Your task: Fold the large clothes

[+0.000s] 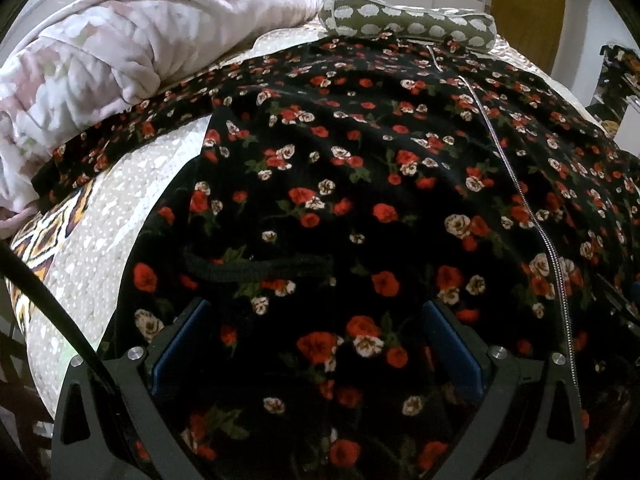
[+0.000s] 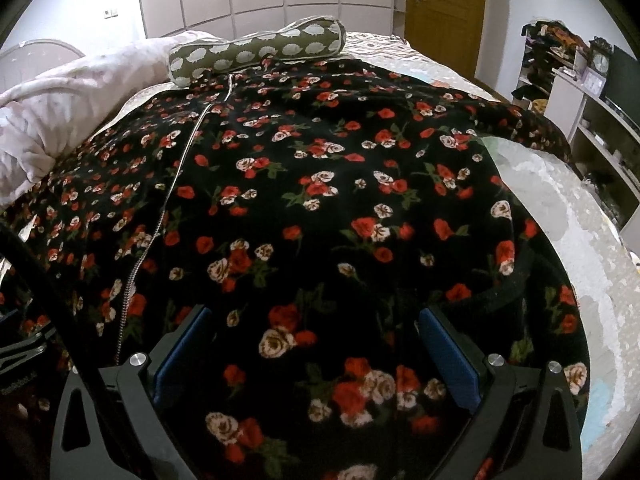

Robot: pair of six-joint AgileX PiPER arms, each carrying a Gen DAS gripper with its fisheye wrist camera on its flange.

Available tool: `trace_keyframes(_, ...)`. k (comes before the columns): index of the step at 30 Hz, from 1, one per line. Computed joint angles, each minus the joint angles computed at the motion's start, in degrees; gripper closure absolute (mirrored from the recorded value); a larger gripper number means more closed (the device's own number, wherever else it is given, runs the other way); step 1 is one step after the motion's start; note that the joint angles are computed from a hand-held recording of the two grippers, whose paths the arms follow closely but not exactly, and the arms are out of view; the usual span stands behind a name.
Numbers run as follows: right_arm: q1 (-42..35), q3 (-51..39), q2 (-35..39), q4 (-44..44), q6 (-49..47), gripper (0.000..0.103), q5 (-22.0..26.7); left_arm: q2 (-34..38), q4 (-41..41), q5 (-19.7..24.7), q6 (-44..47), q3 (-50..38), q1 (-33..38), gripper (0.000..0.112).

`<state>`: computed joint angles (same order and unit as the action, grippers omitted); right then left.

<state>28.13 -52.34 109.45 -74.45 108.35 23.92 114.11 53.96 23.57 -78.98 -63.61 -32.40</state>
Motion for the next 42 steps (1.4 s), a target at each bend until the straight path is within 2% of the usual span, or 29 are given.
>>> trace_keyframes(4,1.57,0.85,0.7,-6.12,6.43,0.0,1.99,0.38,0.31,0.83,0.66,-1.04,-0.04,0.009)
trace_keyframes(6,2.15,0.41,1.01,-5.13,5.16,0.0,2.97,0.19,0.27,0.37,1.37,-0.99,0.31,0.009)
trace_keyframes(10,2.92,0.35,1.28,-5.5,5.5,0.0,4.38,-0.63,-5.05,-1.0,8.42,-1.13,1.83,0.009)
trace_keyframes(13,3.06,0.65,1.3,-6.64,6.65,0.0,4.61,-2.68,-14.89,-2.86,20.28,-0.33,3.97,0.009)
trace_keyframes(17,3.2,0.71,1.41,-7.2,7.22,0.0,4.99,-12.2,-31.44,-12.61,37.74,8.04,10.18,0.013)
trace_keyframes(19,3.04,0.88,1.31,-7.41,7.39,0.0,4.71,-17.41,-40.16,-16.81,48.32,12.25,14.99,0.014)
trace_keyframes(20,3.08,0.85,1.34,-7.4,7.4,0.0,4.75,-19.61,-41.9,-18.06,51.07,13.67,18.37,0.014)
trace_keyframes(22,3.07,0.95,1.3,-7.57,7.56,0.0,4.78,-21.25,-46.02,-18.84,56.46,14.43,24.79,0.014)
trace_keyframes(25,3.0,0.99,1.3,-7.6,7.53,0.0,4.71,-17.03,-61.71,-15.53,73.42,9.69,37.31,0.014)
trace_keyframes(28,2.96,1.13,1.26,-7.92,7.85,0.0,4.68,-6.92,-78.86,-6.99,88.56,-2.01,49.49,0.014)
trace_keyframes(30,3.05,1.06,1.35,-7.79,7.75,0.0,4.85,1.23,-86.32,0.97,92.9,-11.77,56.39,0.015)
trace_keyframes(32,2.78,1.47,1.06,-8.36,8.18,0.0,4.59,7.96,-89.41,6.4,93.13,-20.11,60.13,0.016)
trace_keyframes(33,2.77,1.51,1.05,-8.42,8.24,0.0,4.56,10.79,-89.8,8.18,92.58,-23.95,61.12,0.02)
trace_keyframes(35,2.8,1.63,1.03,-8.57,8.4,0.0,4.6,14.29,-86.9,9.01,88.2,-29.45,60.98,0.022)
trace_keyframes(37,2.77,1.76,0.99,-8.85,8.63,0.0,4.57,17.95,-78.98,9.14,80.21,-36.14,59.22,0.024)
trace_keyframes(38,2.75,1.8,0.98,-8.95,8.73,0.0,4.54,20.38,-73.27,10.08,74.93,-40.6,57.98,0.031)
trace_keyframes(40,2.75,1.85,0.99,-9.02,8.81,0.0,4.54,25.14,-61.81,11.79,66.22,-48.7,56.07,0.052)
trace_keyframes(41,2.78,1.91,0.98,-9.12,8.93,0.0,4.56,27.16,-56.08,13.6,63.47,-52.88,54.96,0.078)
trace_keyframes(42,2.78,1.97,0.96,-9.21,9.0,0.0,4.56,28.32,-52.64,14.82,61.21,-55.4,53.56,0.099)
